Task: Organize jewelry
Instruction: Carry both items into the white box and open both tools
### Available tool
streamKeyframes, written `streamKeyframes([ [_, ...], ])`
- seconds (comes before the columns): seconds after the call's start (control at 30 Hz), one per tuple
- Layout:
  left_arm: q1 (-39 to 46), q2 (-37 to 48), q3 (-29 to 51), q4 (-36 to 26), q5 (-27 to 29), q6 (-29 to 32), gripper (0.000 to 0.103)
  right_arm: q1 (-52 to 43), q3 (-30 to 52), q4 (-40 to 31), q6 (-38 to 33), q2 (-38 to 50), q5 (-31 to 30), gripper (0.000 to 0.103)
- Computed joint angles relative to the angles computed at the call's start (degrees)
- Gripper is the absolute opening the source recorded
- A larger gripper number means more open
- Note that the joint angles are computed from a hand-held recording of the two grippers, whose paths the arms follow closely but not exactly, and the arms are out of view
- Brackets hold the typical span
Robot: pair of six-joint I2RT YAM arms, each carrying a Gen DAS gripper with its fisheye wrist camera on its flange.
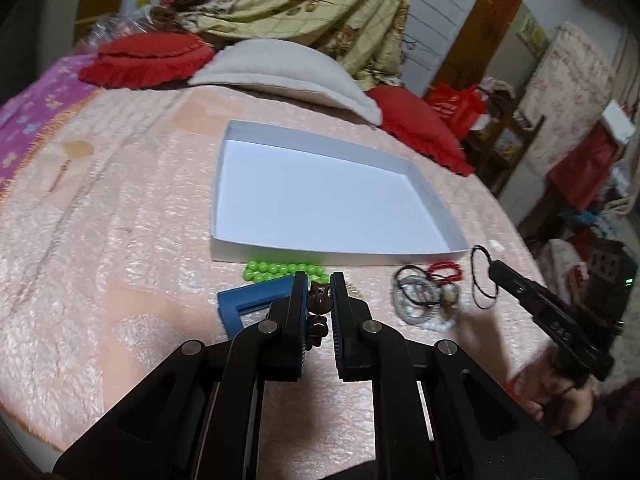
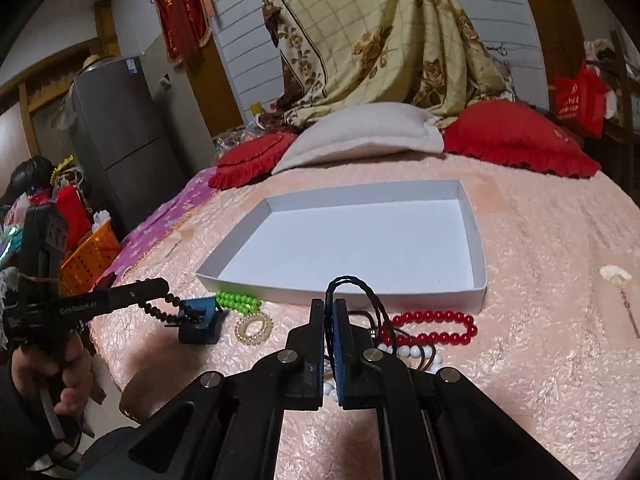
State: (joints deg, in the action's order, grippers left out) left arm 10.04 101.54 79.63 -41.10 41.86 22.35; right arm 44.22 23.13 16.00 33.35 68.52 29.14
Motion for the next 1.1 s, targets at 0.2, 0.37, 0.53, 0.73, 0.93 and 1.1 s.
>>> streamKeyframes([
  [0.2, 1.32, 3.36, 6.95, -7.19, 3.61, 4.61, 0.009, -1.36, 0.65, -1.12, -0.42, -1.93, 1.5, 0.003],
  [0.37, -0.13, 4.1, 9.59, -6.9, 3.34, 2.37, 0.009, -5.31, 5.49, -6.0, -2.07, 0.06, -0.32, 0.003],
  [0.53, -2.94, 5.44, 13.93, -5.99, 1.49, -1.01, 0.009, -11.72, 11.1, -7.68, -5.18, 2.15, -4.91, 0.003],
  [0.73, -7.52, 9.27, 20.99, -4.02, -2.7, -6.56, 0.009, -18.82, 11.84, -0.09, -5.26, 9.07, -11.85, 0.003],
  [0.93, -12.43, 16.47, 28.97, -3.54, -4.22, -13.66, 0.009, -23.61, 15.14, -0.99, -3.06, 15.66, -16.63, 0.003],
  [1.1, -14.78, 19.06, 29.18, -0.97, -4.9, -14.99, 0.009, -25.07, 15.37, -2.73, -2.47, 15.62, -15.22, 0.003],
])
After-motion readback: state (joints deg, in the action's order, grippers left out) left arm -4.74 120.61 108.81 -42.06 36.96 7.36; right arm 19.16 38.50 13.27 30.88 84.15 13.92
